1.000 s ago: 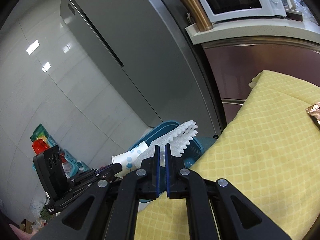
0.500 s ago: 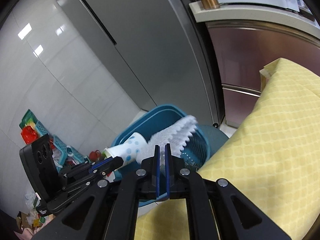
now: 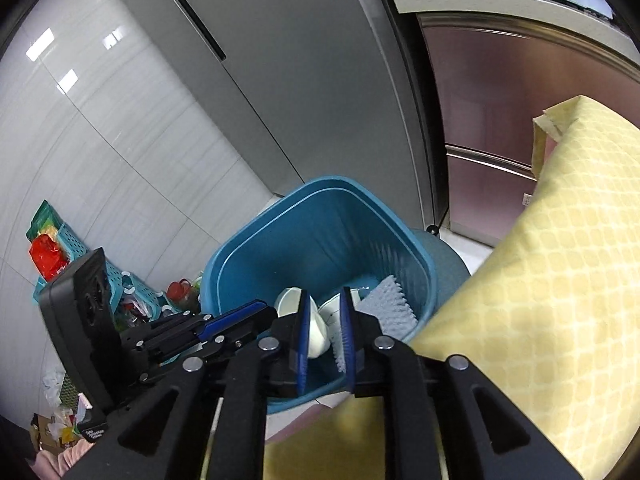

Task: Collect trash
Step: 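Carry the cup and foam net to the blue bin and release both, then return both tools to the table and grasp the green wrapper with the left gripper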

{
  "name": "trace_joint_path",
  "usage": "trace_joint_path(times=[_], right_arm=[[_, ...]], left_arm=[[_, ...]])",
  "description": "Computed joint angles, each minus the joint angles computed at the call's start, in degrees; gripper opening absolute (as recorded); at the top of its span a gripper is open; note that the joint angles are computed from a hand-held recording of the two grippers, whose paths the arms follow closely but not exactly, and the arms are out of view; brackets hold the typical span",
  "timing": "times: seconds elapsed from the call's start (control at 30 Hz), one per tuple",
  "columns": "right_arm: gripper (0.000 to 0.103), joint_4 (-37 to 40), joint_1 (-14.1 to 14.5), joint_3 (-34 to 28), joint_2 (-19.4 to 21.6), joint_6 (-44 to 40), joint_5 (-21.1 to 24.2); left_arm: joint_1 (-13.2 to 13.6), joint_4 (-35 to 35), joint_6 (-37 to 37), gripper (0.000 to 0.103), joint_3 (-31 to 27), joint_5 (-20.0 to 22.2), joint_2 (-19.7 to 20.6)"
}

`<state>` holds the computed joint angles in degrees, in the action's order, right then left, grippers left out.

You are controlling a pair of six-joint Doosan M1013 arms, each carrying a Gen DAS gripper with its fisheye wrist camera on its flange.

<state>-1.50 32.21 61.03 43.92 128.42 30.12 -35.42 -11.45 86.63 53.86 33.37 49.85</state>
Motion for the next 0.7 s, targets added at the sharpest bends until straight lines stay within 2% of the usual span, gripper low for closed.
trace_joint_path(times=[0.23,0.33,0.47,0.7], right_arm=[[0.024,-2.8,0.4,6.3,-3.9,3.0,-5.0],[0.029,-9.9,1.1,9.8,-6.4,8.8,-7.4],[0.035,-21.7,2.2,14.4,-9.9,19.7,-9.5],[0.037,-44.5,3.8,23.3,-16.2,43.4,-9.7]], left_arm=[[-0.5,-2.4,3.1,0.018,4.1,-4.8,-2.7],[-0.9,-4.8,6.2,0.021,5.9,-6.9,-4.2],[-1.6,-13.5,15.8,0.026,8.4,-9.3,-6.0],[-3.4,-28.3,33.0,0.027,9.1,-7.6,-7.0]])
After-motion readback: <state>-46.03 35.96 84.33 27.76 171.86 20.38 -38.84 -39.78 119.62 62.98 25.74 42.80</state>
